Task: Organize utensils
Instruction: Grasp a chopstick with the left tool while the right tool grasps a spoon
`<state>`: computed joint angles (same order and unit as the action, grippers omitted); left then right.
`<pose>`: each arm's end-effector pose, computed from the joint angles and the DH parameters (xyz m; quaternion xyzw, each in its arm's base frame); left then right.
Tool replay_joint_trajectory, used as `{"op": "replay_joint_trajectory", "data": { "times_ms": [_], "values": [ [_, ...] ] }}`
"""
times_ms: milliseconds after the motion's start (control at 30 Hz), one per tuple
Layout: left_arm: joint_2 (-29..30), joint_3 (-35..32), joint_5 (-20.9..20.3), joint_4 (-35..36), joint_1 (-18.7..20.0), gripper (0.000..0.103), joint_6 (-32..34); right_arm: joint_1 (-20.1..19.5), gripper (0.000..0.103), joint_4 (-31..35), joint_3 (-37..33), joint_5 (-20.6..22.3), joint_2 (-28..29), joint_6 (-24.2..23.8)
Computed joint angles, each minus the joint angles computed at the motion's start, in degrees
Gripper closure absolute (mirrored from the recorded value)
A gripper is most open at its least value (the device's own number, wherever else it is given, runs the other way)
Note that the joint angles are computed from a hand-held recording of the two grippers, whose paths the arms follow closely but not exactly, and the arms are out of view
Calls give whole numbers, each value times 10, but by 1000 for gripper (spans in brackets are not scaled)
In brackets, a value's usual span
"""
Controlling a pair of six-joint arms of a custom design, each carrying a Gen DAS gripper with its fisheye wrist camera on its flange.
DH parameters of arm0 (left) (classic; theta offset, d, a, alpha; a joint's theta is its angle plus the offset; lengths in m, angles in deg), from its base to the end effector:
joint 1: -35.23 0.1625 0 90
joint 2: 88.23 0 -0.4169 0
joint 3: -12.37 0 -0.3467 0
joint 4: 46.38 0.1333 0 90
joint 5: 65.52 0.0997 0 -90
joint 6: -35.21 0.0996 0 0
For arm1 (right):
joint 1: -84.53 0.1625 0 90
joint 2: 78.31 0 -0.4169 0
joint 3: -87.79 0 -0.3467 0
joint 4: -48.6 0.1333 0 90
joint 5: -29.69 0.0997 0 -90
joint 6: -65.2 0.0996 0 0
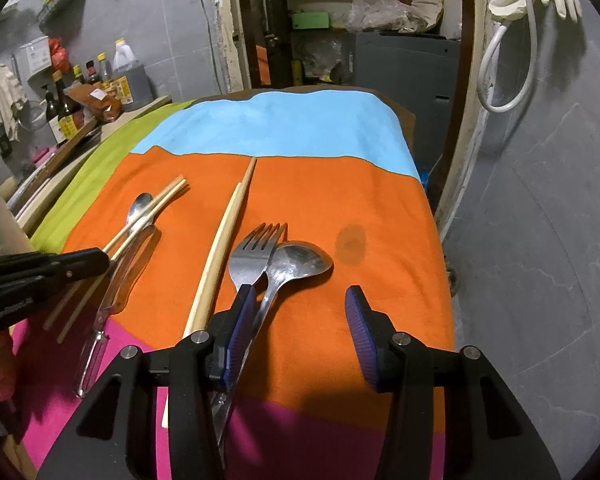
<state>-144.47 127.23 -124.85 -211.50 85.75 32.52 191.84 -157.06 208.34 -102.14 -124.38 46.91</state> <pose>-0.1962 -0.5278 0.1593 0.2652 0.9176 -0.2233 0.1944 0.2144 -0.4631 0.1385 0.1478 -0.8710 0.3256 0.3370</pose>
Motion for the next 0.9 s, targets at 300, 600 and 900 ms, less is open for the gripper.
{"op": "replay_joint_trajectory", "data": {
  "times_ms": [300,600,900],
  "values": [
    [-26,45,19,-19,-20,100,-67,3,62,0,16,-21,-8,9],
    [-36,37,63,62,-31,100,-118,-3,62,49,-4,-14,-8,17],
    [-11,-30,75,170,-16,99,-115,-25,83,112,-24,47,-27,66]
  ]
}}
